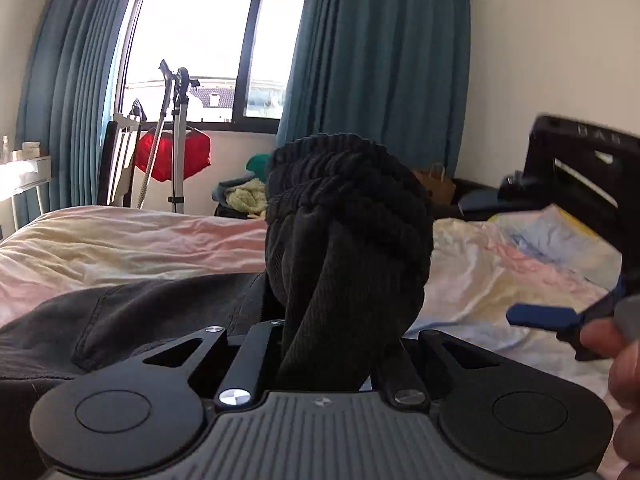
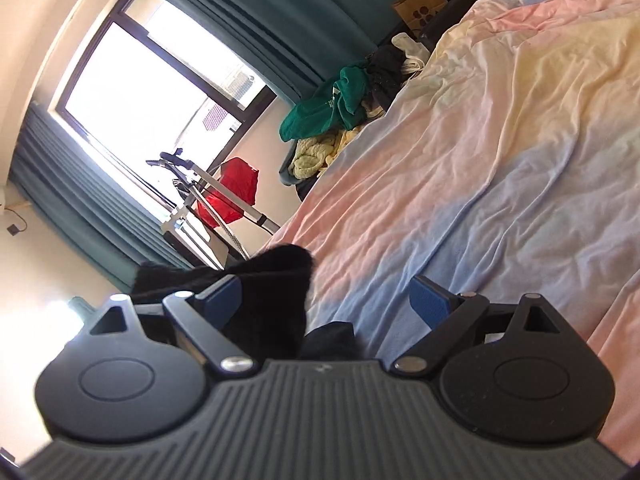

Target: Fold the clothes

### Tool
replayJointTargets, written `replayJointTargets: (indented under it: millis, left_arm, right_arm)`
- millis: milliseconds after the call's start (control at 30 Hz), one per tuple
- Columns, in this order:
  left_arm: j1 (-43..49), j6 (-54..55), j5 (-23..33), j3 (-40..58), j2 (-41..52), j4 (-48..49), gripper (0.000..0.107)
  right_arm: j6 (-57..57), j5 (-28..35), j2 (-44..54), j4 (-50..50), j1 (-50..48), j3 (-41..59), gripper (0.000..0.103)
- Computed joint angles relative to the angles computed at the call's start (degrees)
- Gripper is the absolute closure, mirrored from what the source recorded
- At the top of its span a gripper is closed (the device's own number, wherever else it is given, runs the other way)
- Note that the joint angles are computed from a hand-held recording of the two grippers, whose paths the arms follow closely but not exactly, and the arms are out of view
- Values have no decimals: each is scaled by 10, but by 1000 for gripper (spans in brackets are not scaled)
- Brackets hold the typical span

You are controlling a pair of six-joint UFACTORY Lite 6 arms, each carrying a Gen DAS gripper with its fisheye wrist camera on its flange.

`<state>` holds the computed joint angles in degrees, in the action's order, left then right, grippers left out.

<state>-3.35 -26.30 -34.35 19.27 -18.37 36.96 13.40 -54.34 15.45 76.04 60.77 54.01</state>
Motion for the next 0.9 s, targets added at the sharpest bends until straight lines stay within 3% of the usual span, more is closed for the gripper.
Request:
replayJointTargets:
  millis: [100, 267, 333, 400, 467, 567, 667, 733, 900]
  left_arm:
    - [-6, 98, -38, -42, 10, -39, 94]
    - [200, 80, -94, 23, 99, 219, 81]
    - [271, 135, -133, 16, 116, 279, 71]
    - [307, 210, -154, -8, 115, 297, 46]
    - [394, 309, -214, -39, 128, 367, 30]
    - [516, 403, -275, -62, 154, 468, 18]
    - [626, 379, -287, -50, 162, 576, 16]
    - [659, 355, -294, -14, 181, 597, 16]
    - [693, 272, -308, 85, 234, 584, 16]
  right_arm:
    - [59, 9, 2, -55, -14, -14, 9]
    - [116, 44, 31, -134, -40, 6, 9]
    - [98, 63, 42, -130, -43, 24, 10]
    - [79, 78, 51, -124, -43, 39, 10]
    - [50, 86, 58, -103, -39, 54, 10]
    - [-27, 96, 72, -24, -28, 85, 9]
    - [-34, 93, 76, 9, -12, 88, 9]
    - [-59, 90, 72, 41, 3, 91, 9]
    - [-320, 39, 104, 253, 34, 181, 10]
